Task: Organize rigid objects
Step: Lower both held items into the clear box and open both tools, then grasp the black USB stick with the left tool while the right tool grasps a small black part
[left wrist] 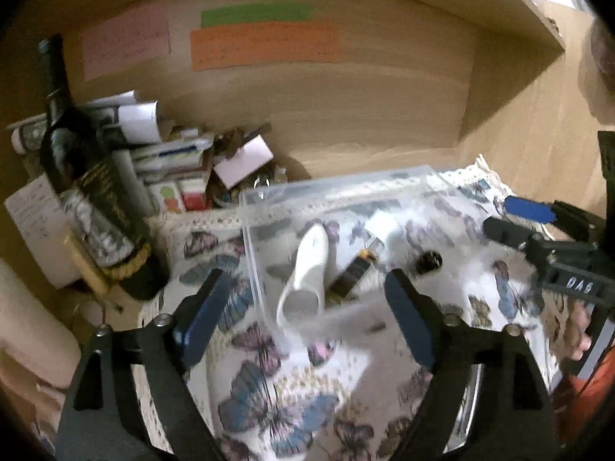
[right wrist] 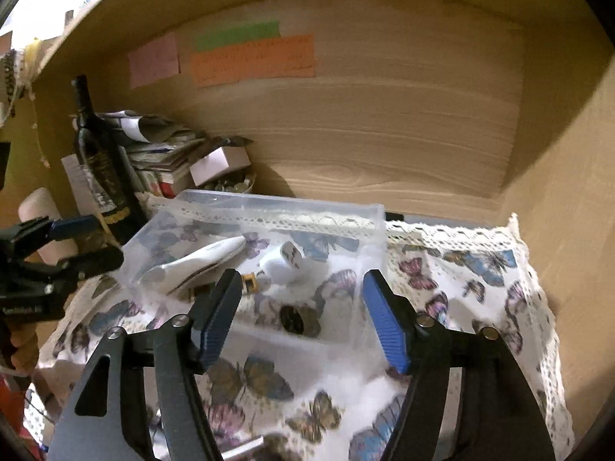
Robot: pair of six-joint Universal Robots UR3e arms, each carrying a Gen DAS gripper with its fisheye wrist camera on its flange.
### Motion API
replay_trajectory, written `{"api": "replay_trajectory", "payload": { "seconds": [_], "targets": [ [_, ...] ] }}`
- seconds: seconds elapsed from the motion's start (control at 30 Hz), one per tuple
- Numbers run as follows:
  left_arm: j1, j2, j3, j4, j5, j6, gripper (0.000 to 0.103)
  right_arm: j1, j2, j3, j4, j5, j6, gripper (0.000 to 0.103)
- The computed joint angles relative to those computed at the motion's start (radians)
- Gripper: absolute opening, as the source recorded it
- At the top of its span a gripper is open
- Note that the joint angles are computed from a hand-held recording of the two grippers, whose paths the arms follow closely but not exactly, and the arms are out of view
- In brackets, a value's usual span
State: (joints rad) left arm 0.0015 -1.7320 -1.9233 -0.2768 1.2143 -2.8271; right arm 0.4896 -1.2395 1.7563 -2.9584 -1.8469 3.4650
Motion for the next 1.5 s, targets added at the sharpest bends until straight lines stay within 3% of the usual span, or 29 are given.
{"api": "replay_trajectory", "payload": {
  "seconds": [0.4,0.63,0.7,0.77,0.83,0.9,0.93,1.07,1.5],
  "targets": [
    [-0.042,0.142,-0.312,0.038,0.056,0.052,0.087,0.073,-0.159,0.32,-0.048,-0.044,0.15,0.064],
    [-0.098,0.167,-0.411,0.082,0.061,0.023,0.087,0.09,-0.159,0.442,-0.127,0.014,0.209,0.064],
    [-0.116,0.156,-0.419,0.088,0.06,0.015,0.083,0.101,-0.137,0.437,-0.129,0.009,0.201,0.064],
    [-0.139,0.141,-0.417,0.09,0.07,0.006,0.071,0.106,-0.124,0.431,-0.131,0.011,0.193,0.064],
    [-0.163,0.113,-0.413,0.105,0.076,-0.01,0.069,0.108,-0.109,0.425,-0.147,0.016,0.179,0.056],
    [-0.186,0.086,-0.438,0.19,0.098,-0.037,0.067,0.102,-0.093,0.413,-0.144,0.038,0.163,0.039],
    [-0.191,0.081,-0.442,0.207,0.105,-0.047,0.065,0.099,-0.081,0.404,-0.14,0.05,0.156,0.035],
    [-0.2,0.05,-0.436,0.257,0.117,-0.089,0.043,0.12,-0.052,0.385,-0.153,0.031,0.145,0.022],
    [-0.096,0.156,-0.45,0.196,0.027,-0.07,0.043,0.125,-0.131,0.392,-0.158,-0.051,0.177,0.022]
  ]
}}
